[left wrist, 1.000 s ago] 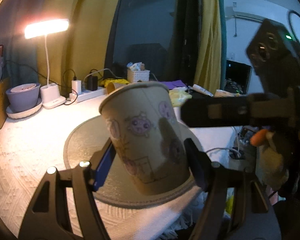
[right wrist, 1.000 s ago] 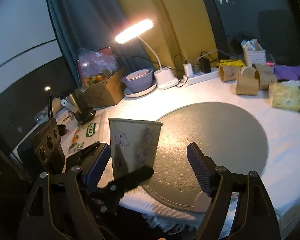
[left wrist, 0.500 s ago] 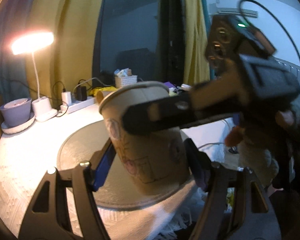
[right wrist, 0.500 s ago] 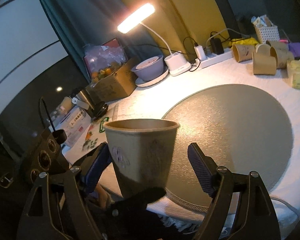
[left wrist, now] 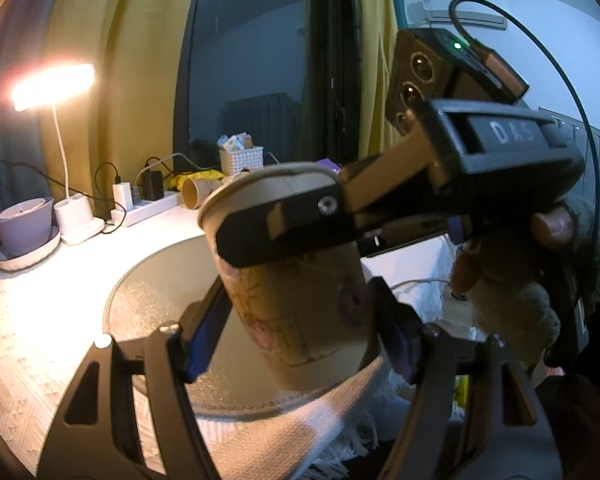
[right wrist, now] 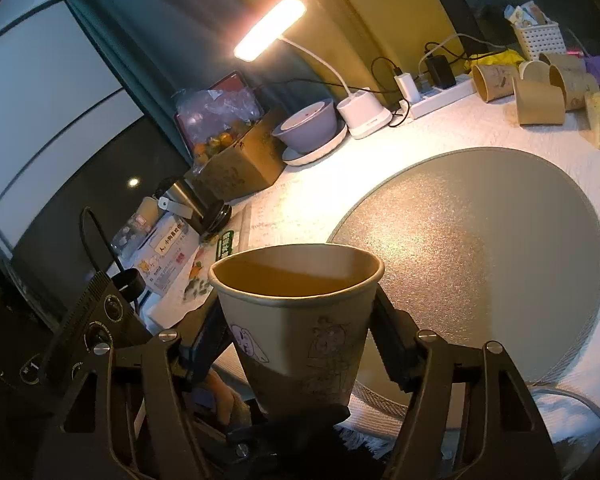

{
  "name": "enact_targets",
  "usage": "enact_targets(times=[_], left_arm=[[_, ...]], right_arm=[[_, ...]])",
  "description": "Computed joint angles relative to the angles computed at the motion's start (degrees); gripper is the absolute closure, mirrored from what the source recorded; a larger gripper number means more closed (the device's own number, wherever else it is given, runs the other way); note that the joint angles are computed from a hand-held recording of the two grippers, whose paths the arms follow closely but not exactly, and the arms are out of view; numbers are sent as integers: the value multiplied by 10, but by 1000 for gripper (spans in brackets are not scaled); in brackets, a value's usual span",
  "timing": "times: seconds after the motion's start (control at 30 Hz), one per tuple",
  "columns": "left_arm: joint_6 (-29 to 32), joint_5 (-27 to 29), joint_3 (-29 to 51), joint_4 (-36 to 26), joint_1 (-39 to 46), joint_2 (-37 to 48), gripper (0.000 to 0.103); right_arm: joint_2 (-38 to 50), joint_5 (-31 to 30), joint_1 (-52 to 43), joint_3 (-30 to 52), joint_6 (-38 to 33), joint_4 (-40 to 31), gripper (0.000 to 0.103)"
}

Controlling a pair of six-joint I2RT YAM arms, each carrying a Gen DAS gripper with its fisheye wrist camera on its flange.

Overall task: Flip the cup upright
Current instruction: 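Grasp the cup with the right gripper while the left gripper releases it, then lower the cup upright onto the grey mat with the right gripper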

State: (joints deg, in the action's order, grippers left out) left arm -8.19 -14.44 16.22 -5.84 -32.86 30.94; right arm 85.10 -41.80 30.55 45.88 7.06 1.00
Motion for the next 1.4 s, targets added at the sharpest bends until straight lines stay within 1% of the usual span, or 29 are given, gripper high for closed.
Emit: enact_targets(times=[0.07, 0.23, 0.27, 0.3, 0.4, 0.47, 0.57, 0.63, 0.67, 0.77, 0.83, 0.87, 0.97, 1.03, 1.1, 1.2, 1.3, 1.4], left_arm=[[-3, -4, 0, -5, -4, -4, 32], [-12, 10, 6, -6, 8, 18, 31], [-15, 12, 8, -9, 9, 22, 29], [-18, 22, 11, -12, 17, 32, 24], [-24, 55, 9, -9, 41, 39, 21], [-28, 63, 8, -10, 49, 42, 21], [-32, 87, 7, -13, 74, 47, 21], [-34, 102, 7, -18, 91, 45, 21], [-34, 110, 7, -20, 103, 45, 21], [-40, 153, 13, -32, 164, 52, 21], [-46, 203, 20, -41, 227, 56, 21], [-46, 218, 24, -45, 250, 59, 21], [-38, 258, 40, -54, 325, 74, 21], [-33, 290, 47, -52, 375, 87, 21], [-28, 325, 55, -37, 426, 113, 21], [-25, 348, 58, -19, 462, 135, 21], [-32, 382, 60, -3, 492, 170, 21], [-35, 403, 62, 0, 509, 186, 21]], right_arm=[[0, 1, 0, 1, -2, -3, 32], [2, 4, 1, 4, -5, -8, 33], [3, 7, 1, 4, -5, -8, 33], [5, 9, 1, 5, -4, -6, 33], [2, 18, -5, 4, -4, -3, 33], [0, 33, -7, 5, -4, 0, 33], [0, 74, -6, 12, -11, 2, 33], [5, 106, -3, 21, -17, 7, 33], [8, 131, 1, 25, -23, 8, 33], [26, 184, 11, 42, -36, 14, 33], [45, 221, 18, 56, -48, 19, 33], [58, 238, 22, 64, -54, 23, 33], [88, 251, 23, 84, -61, 30, 33], [108, 267, 28, 100, -63, 36, 33], [125, 284, 36, 116, -65, 38, 33], [148, 291, 40, 136, -68, 43, 33], [170, 298, 46, 156, -72, 50, 33], [185, 328, 56, 170, -81, 62, 33]])
